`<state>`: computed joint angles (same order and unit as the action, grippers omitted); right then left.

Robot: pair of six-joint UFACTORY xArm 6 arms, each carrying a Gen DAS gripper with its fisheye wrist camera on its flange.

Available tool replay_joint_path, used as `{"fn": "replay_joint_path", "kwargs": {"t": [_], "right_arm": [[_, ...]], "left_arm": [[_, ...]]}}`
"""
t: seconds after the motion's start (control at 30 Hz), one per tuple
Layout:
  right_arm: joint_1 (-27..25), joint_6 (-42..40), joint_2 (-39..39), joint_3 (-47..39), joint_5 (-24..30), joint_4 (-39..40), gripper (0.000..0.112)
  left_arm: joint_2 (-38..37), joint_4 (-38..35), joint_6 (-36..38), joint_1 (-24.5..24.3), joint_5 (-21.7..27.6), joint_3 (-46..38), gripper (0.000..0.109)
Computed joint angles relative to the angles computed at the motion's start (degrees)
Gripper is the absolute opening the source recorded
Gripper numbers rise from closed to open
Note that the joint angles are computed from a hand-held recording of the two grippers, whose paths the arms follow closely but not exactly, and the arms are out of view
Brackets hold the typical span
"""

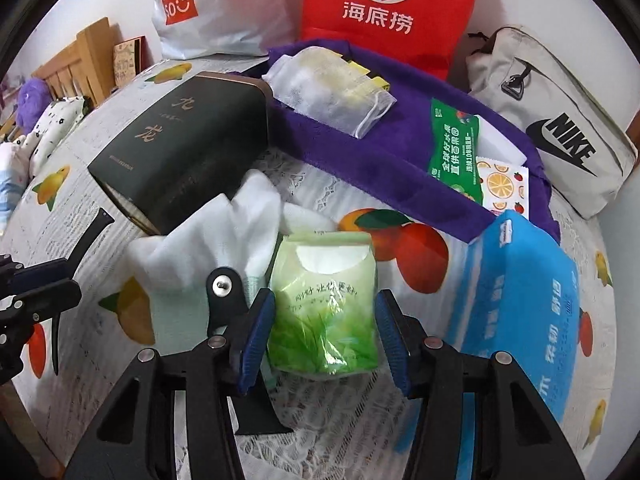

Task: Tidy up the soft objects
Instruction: 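Grasp the black watch strap with the left tool while the right tool grasps the green tea-print pack, then carry the black watch strap and green tea-print pack over the purple towel with both tools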

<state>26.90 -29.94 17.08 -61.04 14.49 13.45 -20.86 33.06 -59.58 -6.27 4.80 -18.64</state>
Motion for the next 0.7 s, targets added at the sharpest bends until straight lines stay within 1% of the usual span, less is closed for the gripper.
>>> {"fn": "replay_joint_path", "kwargs": {"t": [0.03,0.2,0.3,0.33,0.37,0.53,0.63,0.7], "right_arm": [[-0.1,1.2,0.5,-0.5,0.4,-1.2,0.054],[-0.4,1.0,1.8,-2.3,2.9,0.1,0.058],[-0.2,2.7,2.5,-2.8,2.9,-2.3,0.060],[-0.1,1.9,2.6,-2.7,2.6,-1.3,0.059],[-0.1,0.8,2.8,-2.8,2.5,-0.3,0.059],[-0.4,-3.9,2.2,-2.8,3.0,5.4,0.046],[-0.5,-6.0,0.9,-2.0,3.2,8.3,0.045],[-0.6,-5.8,0.2,-1.4,3.3,8.1,0.045]], "left_arm": [[0.4,-0.7,0.7,0.0,-0.3,-0.1,0.020],[1.9,-5.0,4.9,0.0,-2.2,-0.5,0.020],[2.3,-5.7,5.6,0.0,-2.3,-0.9,0.020],[2.4,-6.9,6.7,-0.2,-2.3,-1.0,0.020],[2.3,-6.1,6.0,-0.1,-1.9,-1.2,0.020],[0.9,-4.1,4.3,-0.4,-0.8,-1.0,0.020],[0.1,-1.5,2.0,-0.9,0.8,-1.3,0.020],[-0.7,-0.8,1.0,-1.3,1.4,-1.0,0.020]]}}
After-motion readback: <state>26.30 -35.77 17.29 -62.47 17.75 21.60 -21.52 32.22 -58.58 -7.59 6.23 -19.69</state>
